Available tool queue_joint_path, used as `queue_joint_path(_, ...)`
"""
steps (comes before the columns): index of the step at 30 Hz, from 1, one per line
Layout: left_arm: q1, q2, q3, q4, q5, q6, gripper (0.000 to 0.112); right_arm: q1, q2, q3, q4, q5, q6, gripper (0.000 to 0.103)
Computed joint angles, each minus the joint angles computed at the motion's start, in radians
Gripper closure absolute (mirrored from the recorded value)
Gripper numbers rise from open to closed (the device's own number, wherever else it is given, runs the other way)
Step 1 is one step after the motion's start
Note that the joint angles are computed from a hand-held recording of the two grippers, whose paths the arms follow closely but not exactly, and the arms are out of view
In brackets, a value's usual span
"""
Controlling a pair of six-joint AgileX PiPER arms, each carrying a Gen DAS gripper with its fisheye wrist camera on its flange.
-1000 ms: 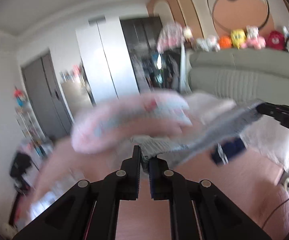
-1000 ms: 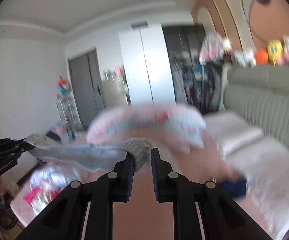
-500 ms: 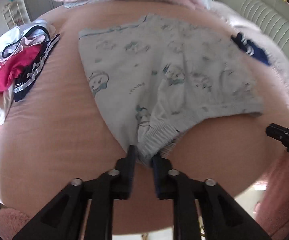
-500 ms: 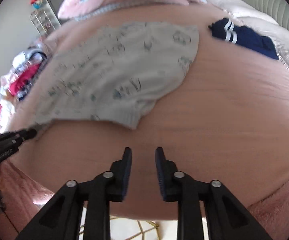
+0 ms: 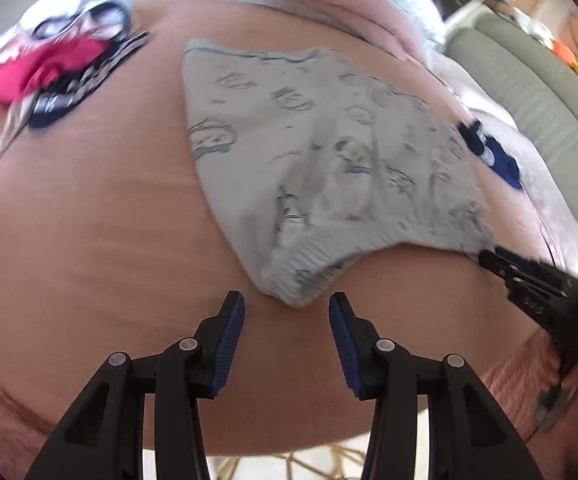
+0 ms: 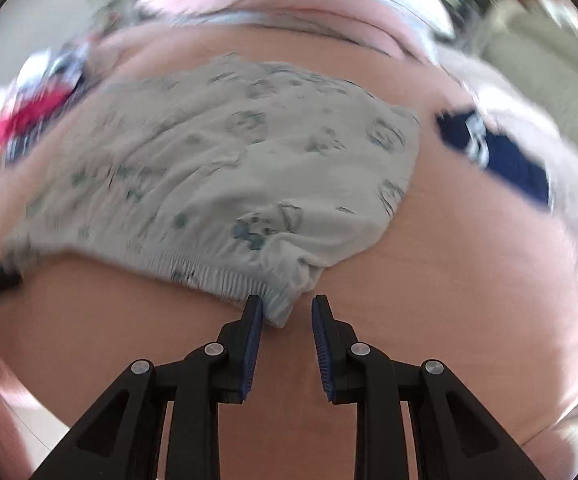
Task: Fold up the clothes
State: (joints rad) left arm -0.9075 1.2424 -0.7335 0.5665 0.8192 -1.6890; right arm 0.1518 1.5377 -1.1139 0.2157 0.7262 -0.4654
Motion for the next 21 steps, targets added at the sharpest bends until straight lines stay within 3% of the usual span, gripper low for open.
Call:
queue_joint_path(3, -0.034, 0.019, -0.013, 0.065, 0.053, -0.081, 0.091, -0.047, 0.020, -0.005, 0.081, -0.005, 0.006, 0.079)
queue_joint_path(4, -0.047, 0.026, -0.024, 0.085, 0.081, -0.095, 0.102, -0.053, 0.017, 0.003, 0.094, -0.017, -0.001, 0.081)
queue_joint_path(7, -0.097, 0.035, -0.049, 0.161, 0.170, -0.149, 0.104, -0.068, -0.020, 0.029, 0.090, -0.064, 0.012, 0.096)
queue_joint_path(9, -0.121, 0.027, -0.041, 0.220, 0.199, -0.202, 0.104, -0.107, -0.045, 0.017, 0.122, -0.079, 0.008, 0.096)
queue_joint_path(11, -0.129, -0.010, -0.027, 0.253, 0.198, -0.223, 0.104, -0.156, -0.040, -0.023, 0.181, -0.044, -0.006, 0.096)
queue_joint_path(14, -0.097, -0.064, 0.020, 0.248, 0.110, -0.235, 0.104, -0.227, 0.024, -0.126, 0.283, 0.129, -0.093, 0.096)
queue_joint_path(16, -0.084, -0.079, 0.036, 0.241, 0.077, -0.241, 0.104, -0.249, 0.019, -0.126, 0.326, 0.196, -0.170, 0.094)
queue_joint_path(18, -0.075, -0.066, 0.027, 0.241, 0.072, -0.229, 0.103, -0.218, -0.019, -0.079, 0.293, 0.190, -0.212, 0.090)
queue_joint_path(21, -0.051, -0.038, 0.014, 0.220, 0.060, -0.193, 0.103, -0.115, -0.083, 0.031, 0.187, 0.085, -0.231, 0.060)
